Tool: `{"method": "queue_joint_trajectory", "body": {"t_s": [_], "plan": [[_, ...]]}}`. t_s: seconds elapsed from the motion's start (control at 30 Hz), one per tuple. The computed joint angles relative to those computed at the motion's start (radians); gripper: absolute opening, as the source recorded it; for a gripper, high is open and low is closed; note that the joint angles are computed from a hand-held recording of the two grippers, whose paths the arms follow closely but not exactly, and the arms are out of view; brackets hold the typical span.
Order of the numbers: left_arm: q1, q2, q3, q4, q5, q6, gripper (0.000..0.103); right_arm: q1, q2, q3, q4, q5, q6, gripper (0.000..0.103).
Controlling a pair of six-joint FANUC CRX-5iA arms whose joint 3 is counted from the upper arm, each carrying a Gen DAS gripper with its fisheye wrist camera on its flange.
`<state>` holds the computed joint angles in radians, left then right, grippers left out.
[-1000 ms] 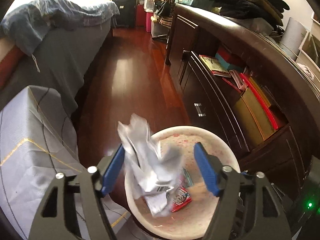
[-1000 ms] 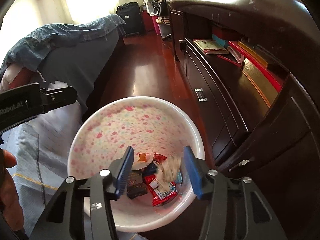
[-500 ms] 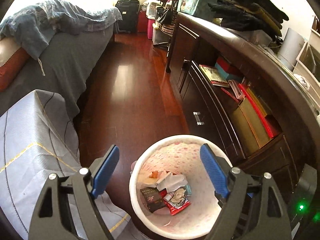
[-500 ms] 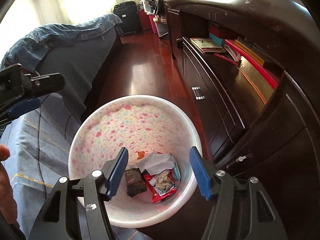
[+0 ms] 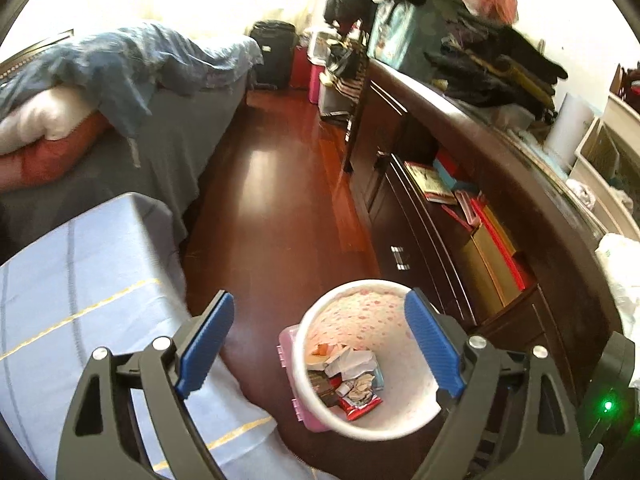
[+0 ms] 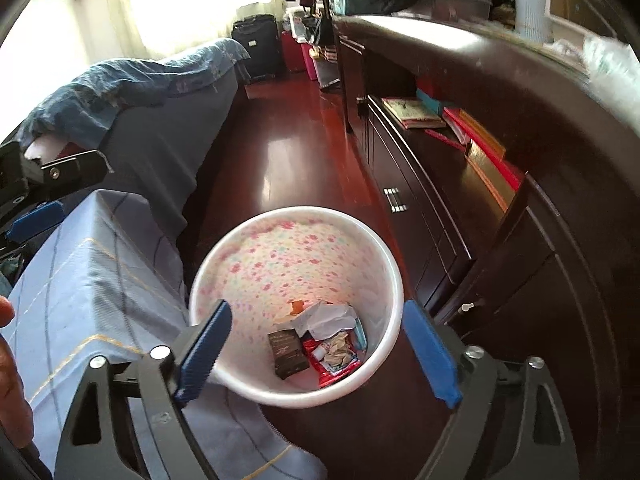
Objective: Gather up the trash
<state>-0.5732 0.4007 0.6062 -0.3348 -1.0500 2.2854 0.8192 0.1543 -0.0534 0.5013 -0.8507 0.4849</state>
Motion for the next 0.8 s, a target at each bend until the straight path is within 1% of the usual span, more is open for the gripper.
{"method": "queue_joint_trajectory", "body": {"t_s": [0.13,0.2,0.23,0.27,0.33,0.37,0.47,0.5,0.53,0.57,0.63,0.67,0.7,0.73,0.77,0.8], "plan": [[-0.031,-0.103,-0.068,-0.091,-0.051,0.068,0.092,0.062,-0.039,-0.017,0.067,-0.03,-0.047,0.096],[-0.055,-0.177,-0.119,-0.155,-0.083,0.118,0.094,0.103,-0.064,-0.026,0.1,-0.034,-0.065,0.098],[-0.074,-0.22,-0.144,-0.202,-0.118,0.162,0.097,0.119,-0.073,-0.026,0.109,-0.035,-0.066,0.099],[-0.085,-0.247,-0.162,-0.226,-0.137,0.187,0.098,0.143,-0.086,-0.031,0.125,-0.031,-0.069,0.099],[-0.115,-0.33,-0.218,-0.285,-0.172,0.25,0.099,0.185,-0.102,-0.032,0.15,-0.026,-0.068,0.099],[-0.143,-0.372,-0.241,-0.335,-0.209,0.292,0.099,0.212,-0.113,-0.035,0.168,-0.02,-0.068,0.099],[-0.249,-0.466,-0.272,-0.488,-0.368,0.39,0.099,0.278,-0.128,-0.027,0.202,-0.014,-0.054,0.099],[-0.299,-0.49,-0.27,-0.549,-0.45,0.422,0.099,0.312,-0.133,-0.022,0.225,-0.018,-0.055,0.099],[-0.337,-0.504,-0.266,-0.593,-0.511,0.443,0.099,0.33,-0.137,-0.021,0.239,-0.016,-0.057,0.099],[-0.406,-0.531,-0.266,-0.667,-0.603,0.481,0.099,0.352,-0.142,-0.019,0.254,-0.011,-0.06,0.099],[-0.493,-0.556,-0.254,-0.754,-0.718,0.511,0.099,0.4,-0.155,-0.022,0.3,0.01,-0.076,0.099],[-0.573,-0.568,-0.242,-0.835,-0.815,0.53,0.099,0.417,-0.164,-0.029,0.321,0.024,-0.088,0.099],[-0.619,-0.569,-0.231,-0.883,-0.87,0.535,0.099,0.442,-0.175,-0.034,0.35,0.047,-0.097,0.099],[-0.675,-0.572,-0.221,-0.94,-0.934,0.535,0.099,0.457,-0.18,-0.036,0.366,0.055,-0.101,0.099],[-0.75,-0.569,-0.201,-1.019,-1.025,0.521,0.099,0.473,-0.186,-0.04,0.387,0.063,-0.108,0.099],[-0.79,-0.562,-0.186,-1.062,-1.07,0.51,0.099,0.495,-0.192,-0.042,0.418,0.075,-0.116,0.099]]}}
